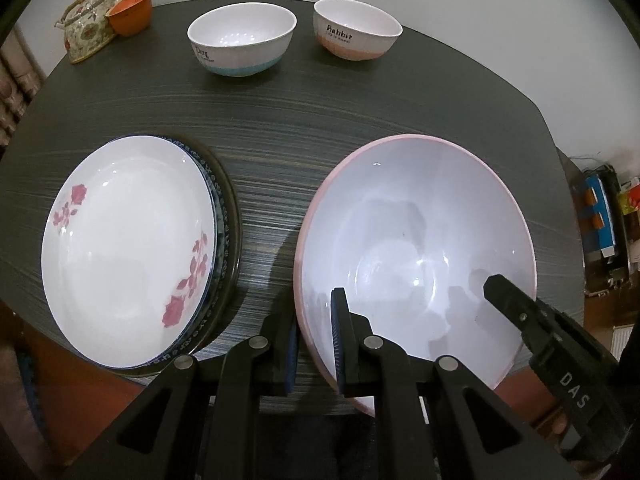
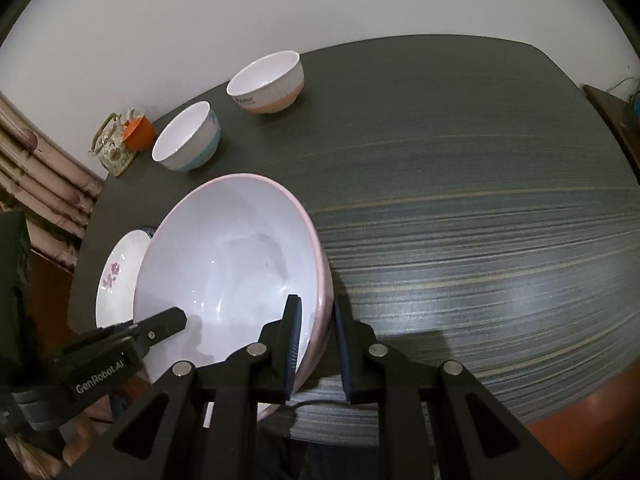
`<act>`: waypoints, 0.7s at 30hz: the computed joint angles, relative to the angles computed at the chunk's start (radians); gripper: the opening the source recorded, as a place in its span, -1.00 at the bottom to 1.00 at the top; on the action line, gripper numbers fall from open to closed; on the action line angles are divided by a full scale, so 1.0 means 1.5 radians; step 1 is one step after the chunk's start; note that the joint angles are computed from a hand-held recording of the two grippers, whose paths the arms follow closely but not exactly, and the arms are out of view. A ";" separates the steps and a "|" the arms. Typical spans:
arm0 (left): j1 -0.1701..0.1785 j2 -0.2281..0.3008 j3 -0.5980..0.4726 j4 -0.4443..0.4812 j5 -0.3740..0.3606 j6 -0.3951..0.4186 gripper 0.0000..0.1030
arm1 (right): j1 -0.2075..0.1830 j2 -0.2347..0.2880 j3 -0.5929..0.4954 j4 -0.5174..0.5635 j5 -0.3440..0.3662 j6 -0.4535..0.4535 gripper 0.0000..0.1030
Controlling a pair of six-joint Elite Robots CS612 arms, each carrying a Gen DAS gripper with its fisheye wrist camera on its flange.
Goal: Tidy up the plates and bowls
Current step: 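Lift the pink bowl and carry it beside the plate stack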
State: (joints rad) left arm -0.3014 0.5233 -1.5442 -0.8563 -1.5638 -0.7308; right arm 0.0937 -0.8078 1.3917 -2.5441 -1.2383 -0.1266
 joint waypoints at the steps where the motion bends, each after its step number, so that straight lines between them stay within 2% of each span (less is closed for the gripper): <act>1: 0.000 0.001 -0.001 0.001 0.000 0.000 -0.79 | 0.000 0.001 -0.001 0.003 -0.001 0.001 -0.67; 21: -0.001 0.007 -0.001 -0.002 0.005 0.007 -0.79 | -0.004 0.002 0.001 0.030 -0.001 0.006 -0.66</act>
